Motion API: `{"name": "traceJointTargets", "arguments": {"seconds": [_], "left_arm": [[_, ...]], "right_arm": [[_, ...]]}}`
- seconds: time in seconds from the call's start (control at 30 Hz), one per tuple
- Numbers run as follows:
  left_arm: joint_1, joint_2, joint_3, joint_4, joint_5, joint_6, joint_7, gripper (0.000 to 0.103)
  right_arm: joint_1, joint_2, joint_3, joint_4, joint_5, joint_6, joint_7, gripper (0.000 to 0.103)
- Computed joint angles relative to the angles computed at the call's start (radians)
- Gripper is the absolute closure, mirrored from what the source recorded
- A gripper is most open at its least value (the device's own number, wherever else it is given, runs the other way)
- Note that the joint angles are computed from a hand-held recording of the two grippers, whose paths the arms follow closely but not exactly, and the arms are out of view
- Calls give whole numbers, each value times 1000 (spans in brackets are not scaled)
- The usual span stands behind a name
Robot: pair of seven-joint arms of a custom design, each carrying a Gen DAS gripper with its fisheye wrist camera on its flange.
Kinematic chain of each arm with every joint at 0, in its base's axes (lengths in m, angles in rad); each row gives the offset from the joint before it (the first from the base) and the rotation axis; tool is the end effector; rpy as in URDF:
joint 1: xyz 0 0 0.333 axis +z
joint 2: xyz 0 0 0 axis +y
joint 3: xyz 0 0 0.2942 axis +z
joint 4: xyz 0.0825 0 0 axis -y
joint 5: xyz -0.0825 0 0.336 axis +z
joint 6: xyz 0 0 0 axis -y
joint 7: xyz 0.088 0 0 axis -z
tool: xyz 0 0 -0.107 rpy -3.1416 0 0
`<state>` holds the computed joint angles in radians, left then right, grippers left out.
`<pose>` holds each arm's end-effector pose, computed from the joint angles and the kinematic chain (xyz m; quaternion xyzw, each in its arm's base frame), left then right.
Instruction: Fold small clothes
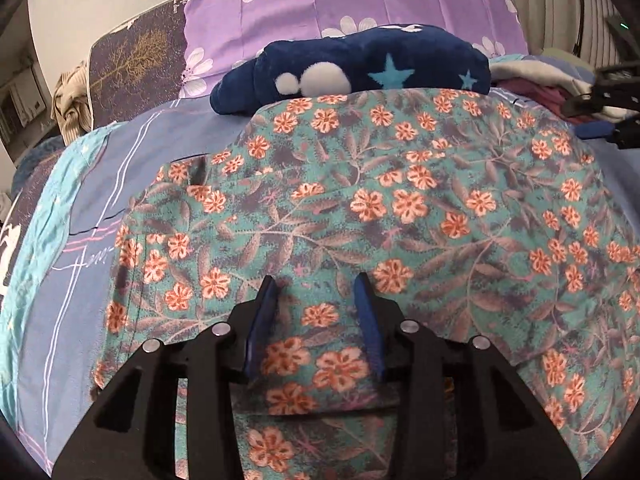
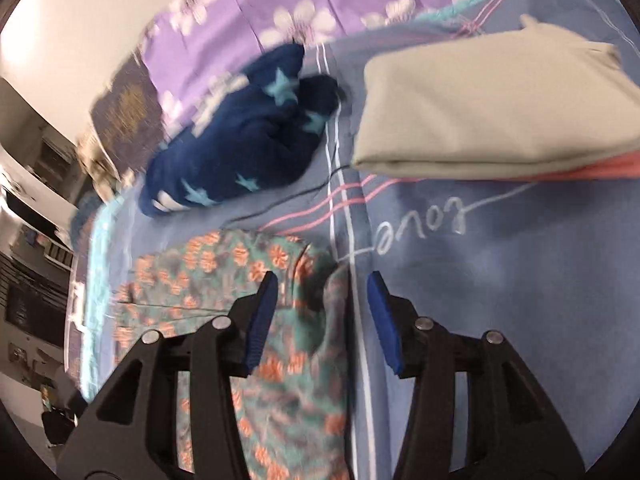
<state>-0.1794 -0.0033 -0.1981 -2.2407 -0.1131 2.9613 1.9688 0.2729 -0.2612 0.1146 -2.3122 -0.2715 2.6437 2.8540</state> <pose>0.4984 -0.1895 0.4623 -0.4061 0.8422 -0.2680 0.2323 0.4335 0.1883 0.5150 -0.4053 0.8609 -0.0965 0.2921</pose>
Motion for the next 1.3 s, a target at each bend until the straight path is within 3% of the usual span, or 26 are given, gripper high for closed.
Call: {"name": "traceJointTargets", "arguments": {"seconds": [0.03,0.07,0.1,0.13,0.2,0.23,0.3,0.33,0.37,0.43,0.5,0.57,0.7,0.73,0.77,0.8,0.9,1.03,1.1,1.17,1.23,1.3], "left_arm": [[0,1,0,2,-4,-1,2,61],[-1,1,0,3,-15,-3,9,61],[-2,1,-1,4,-39,-7,27,61],[-3,2,-1,7,-64,-11,45,61],[-3,3,-1,9,-83,-13,59,61],[-3,1,0,6,-75,-10,54,61],[-2,2,0,5,-70,-9,51,61],[-3,1,0,4,-71,-8,51,61],[-2,1,0,4,-76,-8,55,61],[-3,2,0,4,-70,-7,50,61],[-1,1,1,2,-49,-3,37,61],[0,1,2,-4,13,7,-11,61],[2,2,2,-6,62,16,-50,61],[2,2,2,-5,60,15,-49,61],[2,3,2,-4,56,15,-46,61],[2,2,2,-5,53,16,-45,61],[2,2,2,-6,52,17,-44,61],[0,4,1,-2,17,10,-21,61],[0,3,1,-3,5,11,-12,61],[1,3,2,-4,22,13,-24,61],[1,3,2,-3,28,13,-29,61],[1,4,2,-2,29,13,-32,61]], "right_arm": [[12,20,-14,10,24,4,-38,54],[33,60,-27,48,61,-28,-109,65],[32,81,-26,82,56,-79,-145,84],[20,79,-15,85,12,-82,-127,94],[-33,-13,22,19,-189,-12,109,97],[-95,-67,76,6,-308,-44,227,103],[-144,-98,131,24,-373,-192,256,103],[-122,-101,106,21,-342,-195,231,103],[-76,-120,46,-17,-289,-143,206,103],[-51,-153,16,-75,-248,-64,168,100],[-23,-148,25,-72,-215,-87,97,96],[18,-113,-4,-66,-135,-56,7,76],[49,-4,-22,29,9,-152,-117,69],[53,22,-31,41,43,-156,-133,71],[31,32,-8,49,8,-166,-81,81],[20,17,0,34,-18,-144,-49,101],[-55,-113,45,-96,-182,33,172,101],[3,-85,-10,-115,-44,-16,59,99],[-54,-121,50,-153,-121,6,180,97],[-78,-152,106,-140,-187,-70,250,87],[-70,-176,147,-120,-243,-128,254,87],[9,-214,108,-170,-242,4,213,87]]}}
